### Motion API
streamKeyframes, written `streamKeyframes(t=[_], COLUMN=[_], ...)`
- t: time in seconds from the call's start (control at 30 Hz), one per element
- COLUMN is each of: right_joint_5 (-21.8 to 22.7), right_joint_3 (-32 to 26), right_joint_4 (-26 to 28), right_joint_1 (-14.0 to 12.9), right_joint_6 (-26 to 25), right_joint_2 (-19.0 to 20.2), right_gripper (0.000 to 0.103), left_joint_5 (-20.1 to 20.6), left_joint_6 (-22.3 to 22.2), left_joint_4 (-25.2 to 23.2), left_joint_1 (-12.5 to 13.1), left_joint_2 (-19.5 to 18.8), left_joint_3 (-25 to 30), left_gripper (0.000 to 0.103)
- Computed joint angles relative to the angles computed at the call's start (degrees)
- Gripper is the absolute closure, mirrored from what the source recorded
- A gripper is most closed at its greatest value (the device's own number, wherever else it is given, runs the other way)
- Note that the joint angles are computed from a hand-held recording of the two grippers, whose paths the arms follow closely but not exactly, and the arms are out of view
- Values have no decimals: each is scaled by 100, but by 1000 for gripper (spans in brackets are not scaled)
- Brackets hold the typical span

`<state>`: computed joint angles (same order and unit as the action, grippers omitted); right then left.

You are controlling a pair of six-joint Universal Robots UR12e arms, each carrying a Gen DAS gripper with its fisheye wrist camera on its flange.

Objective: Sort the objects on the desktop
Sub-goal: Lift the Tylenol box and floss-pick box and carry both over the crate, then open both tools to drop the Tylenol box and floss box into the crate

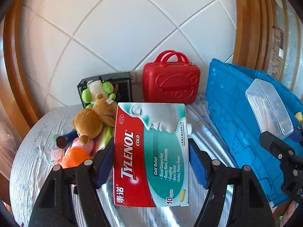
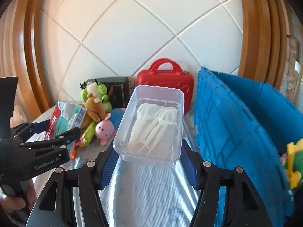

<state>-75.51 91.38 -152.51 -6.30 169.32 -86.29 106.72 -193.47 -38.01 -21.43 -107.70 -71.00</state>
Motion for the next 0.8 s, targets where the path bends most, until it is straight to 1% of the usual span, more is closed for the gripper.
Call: streamKeyframes(t=[0.17, 0.23, 0.3, 0.37, 0.43, 0.53, 0.67, 0.73, 0.8], right_joint_5=[99, 107, 12, -61, -138, -193, -211, -154, -90], right_joint_3=[276, 370, 448, 493, 485, 493, 404, 341, 275], right_joint_4=[-409, -595, -759, -794, -707, -548, -240, -92, 58], right_joint_1=[-385, -592, -811, -1052, -1332, -1729, -2120, -2257, -2361], right_joint_6=[76, 137, 181, 236, 304, 362, 280, 219, 173], right_joint_2=[-426, -588, -717, -805, -836, -842, -725, -635, -565], right_gripper=[40, 40, 40, 40, 40, 40, 41, 41, 41], left_joint_5=[-151, -231, -386, -583, -720, -908, -1049, -975, -940], left_joint_6=[202, 298, 392, 442, 484, 564, 516, 541, 559], left_joint_4=[296, 434, 528, 556, 531, 297, -304, -687, -1311], left_joint_1=[-311, -456, -601, -748, -889, -1095, -1291, -1389, -1452], left_joint_2=[-184, -290, -437, -620, -827, -1187, -1682, -1944, -2252], left_joint_3=[403, 623, 896, 1210, 1527, 2093, 2923, 3397, 3992], left_gripper=[32, 32, 32, 32, 32, 32, 32, 32, 32])
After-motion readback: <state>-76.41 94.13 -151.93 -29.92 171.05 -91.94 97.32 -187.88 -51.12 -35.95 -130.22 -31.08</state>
